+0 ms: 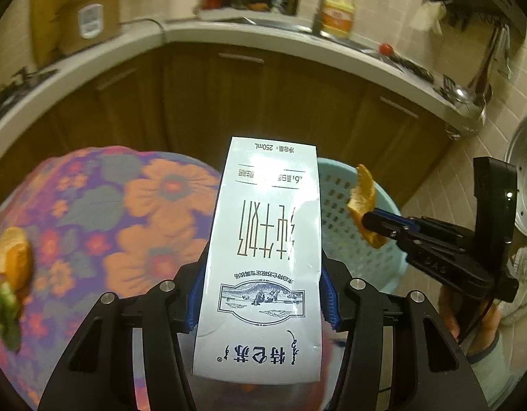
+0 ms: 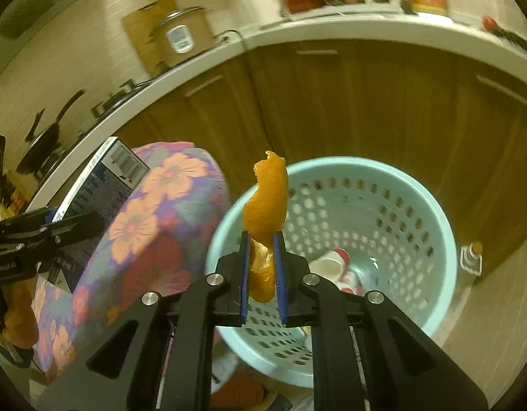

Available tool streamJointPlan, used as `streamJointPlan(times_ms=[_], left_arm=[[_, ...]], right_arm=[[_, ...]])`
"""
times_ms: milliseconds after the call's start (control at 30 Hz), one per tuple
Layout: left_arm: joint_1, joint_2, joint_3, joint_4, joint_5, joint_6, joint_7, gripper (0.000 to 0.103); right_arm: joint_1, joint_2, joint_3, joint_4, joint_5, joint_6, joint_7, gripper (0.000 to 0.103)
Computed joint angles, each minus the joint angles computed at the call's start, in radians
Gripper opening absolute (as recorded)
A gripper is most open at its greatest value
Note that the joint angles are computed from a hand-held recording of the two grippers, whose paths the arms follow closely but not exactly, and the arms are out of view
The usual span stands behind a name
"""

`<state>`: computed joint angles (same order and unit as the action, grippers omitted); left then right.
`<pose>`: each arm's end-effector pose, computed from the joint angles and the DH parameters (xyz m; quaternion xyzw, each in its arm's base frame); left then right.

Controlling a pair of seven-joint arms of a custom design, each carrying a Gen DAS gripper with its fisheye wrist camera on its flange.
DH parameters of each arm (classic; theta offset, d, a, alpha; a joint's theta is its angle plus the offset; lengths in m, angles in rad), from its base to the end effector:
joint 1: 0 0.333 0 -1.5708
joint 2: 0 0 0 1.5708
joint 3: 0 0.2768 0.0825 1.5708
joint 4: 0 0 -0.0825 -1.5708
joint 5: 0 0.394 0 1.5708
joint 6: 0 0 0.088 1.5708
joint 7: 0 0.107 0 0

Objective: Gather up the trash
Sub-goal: 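Carry the carton and orange peel over the blue basket and open both tools, then move both open tools from the basket back over the table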

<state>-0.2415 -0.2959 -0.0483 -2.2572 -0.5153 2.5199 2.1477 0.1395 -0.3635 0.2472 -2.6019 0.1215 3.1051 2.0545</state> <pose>0.5039 -0.1469 0.5028 -0.4686 0.8194 -0.3148 0.0990 0.4463 0.1723 0.4349 -0.5782 0.7015 -0.1575 0.3858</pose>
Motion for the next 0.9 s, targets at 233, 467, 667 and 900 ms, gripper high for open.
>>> streamJointPlan(times_ms=[233, 467, 667, 900], left_arm=[[-0.013, 0.126, -0.044, 0.080, -0.055, -0.039, -0.002, 0.051], [0.006, 0.202, -0.095, 0.136, -0.087, -0.038, -0.045, 0.052], [0.027, 0.195, -0.097, 0.139, -0.146, -0.054, -0.016, 0.059], [0.036, 0.120, -0.070, 0.093, -0.203, -0.056, 0.042, 0.061]], right_arm=[[0.014, 0.021, -0.048, -0.014, 0.041, -0.017, 0.001, 0.011], [0.071, 0.049, -0.125, -0.004, 0.111, -0.048, -0.030, 0.020], [0.031, 0.020, -0.082, -0.030, 0.097, -0.029, -0.011, 0.041], [0.004, -0.010, -0.035, -0.023, 0.052, -0.021, 0.009, 0.041]])
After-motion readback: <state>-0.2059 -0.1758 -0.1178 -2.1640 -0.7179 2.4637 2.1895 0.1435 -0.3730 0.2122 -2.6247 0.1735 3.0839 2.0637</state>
